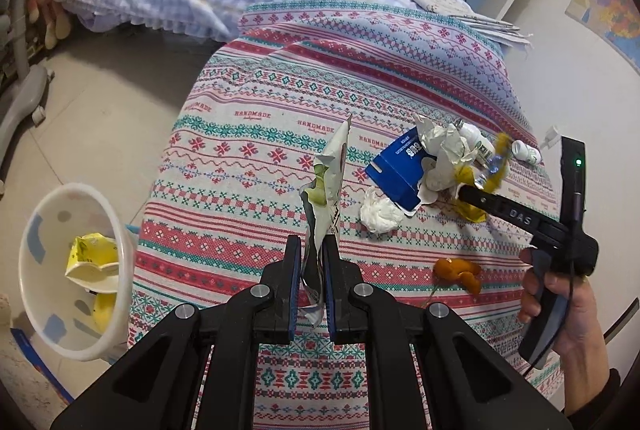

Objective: Collect trash
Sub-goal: 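Lift the white wrapper toward the wastebasket with the left tool while the right tool lifts the yellow wrapper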

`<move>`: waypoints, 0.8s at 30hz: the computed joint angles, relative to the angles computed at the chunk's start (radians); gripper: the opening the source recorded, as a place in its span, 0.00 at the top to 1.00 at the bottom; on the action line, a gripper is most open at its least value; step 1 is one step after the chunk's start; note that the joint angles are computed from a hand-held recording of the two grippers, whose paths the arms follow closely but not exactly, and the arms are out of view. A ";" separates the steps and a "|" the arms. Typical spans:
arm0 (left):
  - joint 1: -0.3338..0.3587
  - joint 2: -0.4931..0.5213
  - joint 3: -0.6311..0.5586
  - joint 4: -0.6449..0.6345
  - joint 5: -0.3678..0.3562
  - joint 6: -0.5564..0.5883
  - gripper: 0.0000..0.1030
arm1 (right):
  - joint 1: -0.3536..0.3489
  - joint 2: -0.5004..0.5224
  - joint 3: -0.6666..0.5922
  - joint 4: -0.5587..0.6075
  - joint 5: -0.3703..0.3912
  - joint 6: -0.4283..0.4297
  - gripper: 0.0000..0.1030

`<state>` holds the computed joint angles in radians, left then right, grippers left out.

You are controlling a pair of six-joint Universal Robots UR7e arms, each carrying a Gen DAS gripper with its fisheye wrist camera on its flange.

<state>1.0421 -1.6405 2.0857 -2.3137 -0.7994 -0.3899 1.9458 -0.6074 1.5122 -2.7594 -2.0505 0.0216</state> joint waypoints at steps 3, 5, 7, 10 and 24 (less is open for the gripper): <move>-0.008 -0.006 0.001 0.015 -0.010 -0.010 0.90 | -0.004 -0.041 0.032 0.025 0.024 0.001 0.58; -0.021 -0.016 0.009 0.020 -0.011 -0.014 0.90 | -0.005 -0.072 0.057 0.040 0.029 0.002 0.61; -0.037 -0.031 0.020 0.026 -0.008 -0.017 0.90 | 0.000 -0.098 0.081 0.038 0.020 -0.004 0.62; -0.056 -0.055 0.037 0.042 -0.001 -0.029 0.90 | 0.011 -0.151 0.117 0.078 -0.003 0.016 0.62; -0.118 -0.229 0.111 0.200 0.063 -0.108 0.90 | 0.104 -0.286 0.222 0.218 -0.016 0.130 0.62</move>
<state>0.9241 -1.8693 2.1969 -2.1136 -0.7367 -0.4984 2.0498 -0.8931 1.7344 -2.5415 -2.0662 0.1518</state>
